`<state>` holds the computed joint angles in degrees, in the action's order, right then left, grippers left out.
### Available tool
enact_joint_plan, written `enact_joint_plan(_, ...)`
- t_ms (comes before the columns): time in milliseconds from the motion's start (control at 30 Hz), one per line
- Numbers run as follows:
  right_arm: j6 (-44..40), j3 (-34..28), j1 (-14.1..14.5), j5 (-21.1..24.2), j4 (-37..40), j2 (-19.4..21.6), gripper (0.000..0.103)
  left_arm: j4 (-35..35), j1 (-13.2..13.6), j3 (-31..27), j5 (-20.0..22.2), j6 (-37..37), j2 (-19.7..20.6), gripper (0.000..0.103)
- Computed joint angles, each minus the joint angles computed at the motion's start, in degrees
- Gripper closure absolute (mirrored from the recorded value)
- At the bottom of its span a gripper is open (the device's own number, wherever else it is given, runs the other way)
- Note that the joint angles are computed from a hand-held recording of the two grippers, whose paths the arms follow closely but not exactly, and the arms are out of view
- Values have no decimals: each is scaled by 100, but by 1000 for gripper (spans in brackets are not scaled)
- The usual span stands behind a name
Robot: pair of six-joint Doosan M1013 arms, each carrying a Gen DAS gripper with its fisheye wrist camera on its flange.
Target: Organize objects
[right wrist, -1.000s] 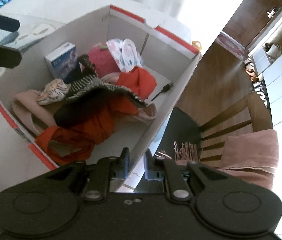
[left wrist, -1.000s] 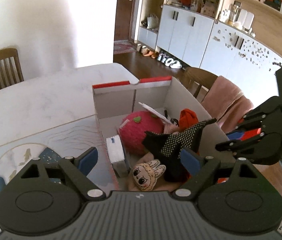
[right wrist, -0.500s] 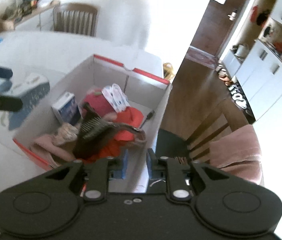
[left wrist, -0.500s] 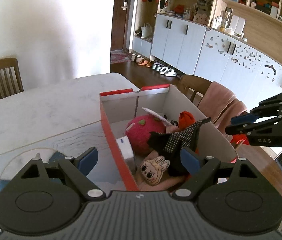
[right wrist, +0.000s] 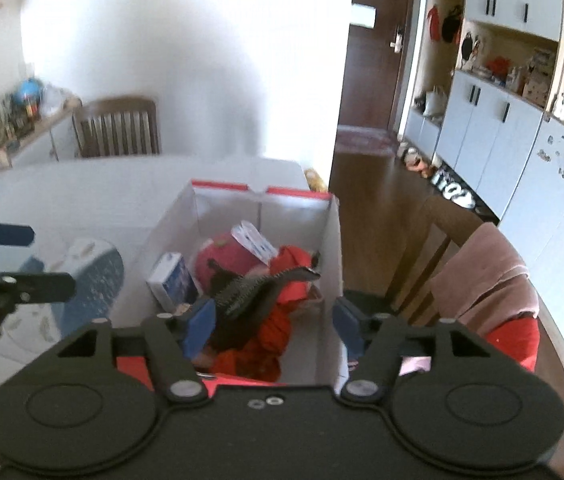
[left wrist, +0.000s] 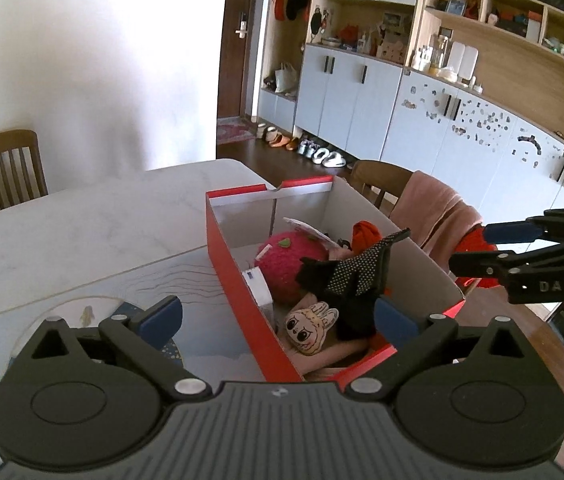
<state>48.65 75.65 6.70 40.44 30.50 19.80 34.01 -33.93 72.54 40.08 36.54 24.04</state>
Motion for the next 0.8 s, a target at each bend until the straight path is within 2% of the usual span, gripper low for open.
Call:
enact_joint_plan(67,-126,183,-1,-218,222,-109,22,121,-24,77,-52,-110,-46,0)
enact_joint_plan(233,-210,479,10,-529,525,-306,15,691,-93,345,-204,-694,-191,0)
enact_joint_plan(500,-3,908,72,-973,586,-581,12,1319,-250,600,-198,-1146,-368,0)
enact_joint_plan(667,-147,1143,112,-1183,715,-735,12,1397,-308,683,-135,-1227,-431,0)
enact_joint_plan(800,-6,1219,155,-1218,567,-779,12,1290,-301,794,-318,-1241,-507,0)
